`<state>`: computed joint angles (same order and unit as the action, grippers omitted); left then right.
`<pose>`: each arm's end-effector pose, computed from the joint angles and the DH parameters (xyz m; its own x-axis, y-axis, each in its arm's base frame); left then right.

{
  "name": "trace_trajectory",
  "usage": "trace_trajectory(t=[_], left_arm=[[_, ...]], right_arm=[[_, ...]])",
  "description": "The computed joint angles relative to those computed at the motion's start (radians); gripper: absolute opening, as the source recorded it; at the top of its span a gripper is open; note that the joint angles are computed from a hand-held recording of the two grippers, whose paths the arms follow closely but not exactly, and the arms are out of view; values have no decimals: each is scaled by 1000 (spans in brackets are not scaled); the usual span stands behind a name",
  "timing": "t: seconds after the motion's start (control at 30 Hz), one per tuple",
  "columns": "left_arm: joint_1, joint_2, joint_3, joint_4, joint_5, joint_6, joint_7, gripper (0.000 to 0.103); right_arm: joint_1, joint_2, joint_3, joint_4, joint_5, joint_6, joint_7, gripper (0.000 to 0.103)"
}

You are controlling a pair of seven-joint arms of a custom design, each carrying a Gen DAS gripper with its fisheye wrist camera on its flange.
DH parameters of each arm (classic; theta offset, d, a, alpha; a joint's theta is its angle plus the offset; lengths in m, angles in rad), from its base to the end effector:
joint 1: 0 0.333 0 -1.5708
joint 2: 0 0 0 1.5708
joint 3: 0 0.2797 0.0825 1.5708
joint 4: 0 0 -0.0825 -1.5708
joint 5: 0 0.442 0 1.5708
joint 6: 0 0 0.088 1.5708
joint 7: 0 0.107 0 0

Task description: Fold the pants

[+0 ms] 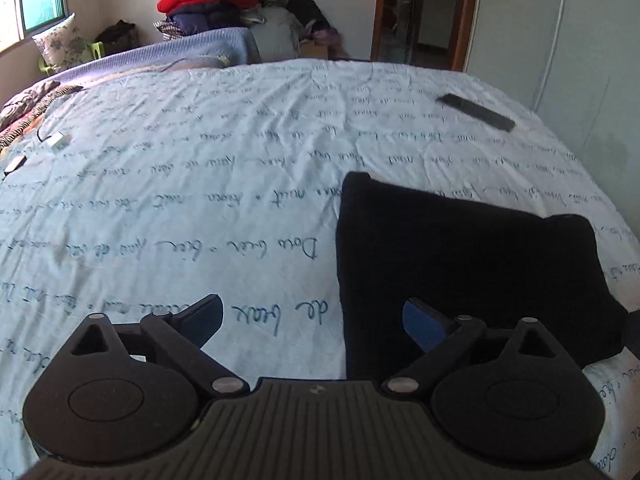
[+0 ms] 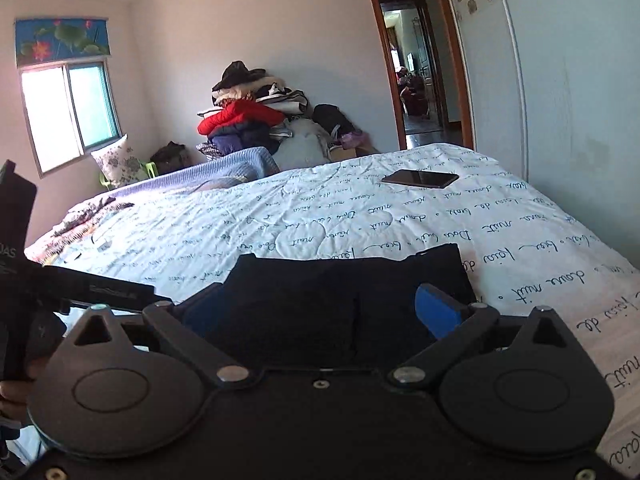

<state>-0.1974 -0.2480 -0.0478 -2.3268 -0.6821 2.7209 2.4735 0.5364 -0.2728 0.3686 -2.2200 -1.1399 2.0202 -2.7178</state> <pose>0.5567 -0.1160 0.4414 -0.5751 -0.8181 0.0003 -0.5925 0.4163 -0.6896 0.3801 0.4075 0.4648 -0.4460 -0.8800 -0.1635 -0.3244 0.3292 -0.8868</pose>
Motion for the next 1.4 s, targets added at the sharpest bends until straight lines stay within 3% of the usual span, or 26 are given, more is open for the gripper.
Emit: trace_trajectory(t=[0.2,0.27,0.33,0.4,0.5,0.57,0.63,0.73,0.83,0.93,1.03,1.1,1.23,1.27,1.33,1.4], left_arm=[[-107,40,11,-44,-177,239,242,98],[-146,47,29,-42,-265,278,355,99],[-148,60,23,-34,-288,297,385,99],[-124,64,16,-28,-266,270,363,99],[-60,66,19,-1,-203,132,281,99],[-24,67,37,23,-221,17,280,99],[9,72,38,37,-237,-48,297,99],[39,92,13,51,-247,-38,300,99],[64,126,-22,77,-164,-41,204,100],[64,122,-44,60,-133,-3,200,99],[50,96,-36,34,-159,27,281,99],[51,88,-28,39,-153,8,269,99],[57,69,-18,53,-135,-78,236,99],[55,57,-19,41,-137,-76,238,99],[42,33,-19,7,-151,-51,266,100],[23,20,-24,-32,-150,5,304,101]], right_arm=[[-6,56,-18,33,-20,25,-11,102],[0,83,-20,55,-17,-2,-28,102],[10,103,-25,71,-16,-29,-57,102],[23,111,-29,73,-32,-43,-77,102],[40,110,-31,66,-37,-64,-141,102],[51,114,-32,69,-12,-100,-190,102],[57,110,-37,64,19,-107,-199,102],[52,87,-49,37,25,-43,-159,102],[37,104,-53,45,-1,21,-180,102],[42,163,-49,104,18,-78,-261,101],[51,153,-68,106,77,-138,-327,101],[37,82,-88,54,58,-58,-321,100],[-67,19,-141,24,-67,272,-305,96],[-95,45,-163,47,-64,360,-316,89],[-147,133,-210,115,5,548,-367,60],[-182,247,-258,183,198,751,-542,56]])
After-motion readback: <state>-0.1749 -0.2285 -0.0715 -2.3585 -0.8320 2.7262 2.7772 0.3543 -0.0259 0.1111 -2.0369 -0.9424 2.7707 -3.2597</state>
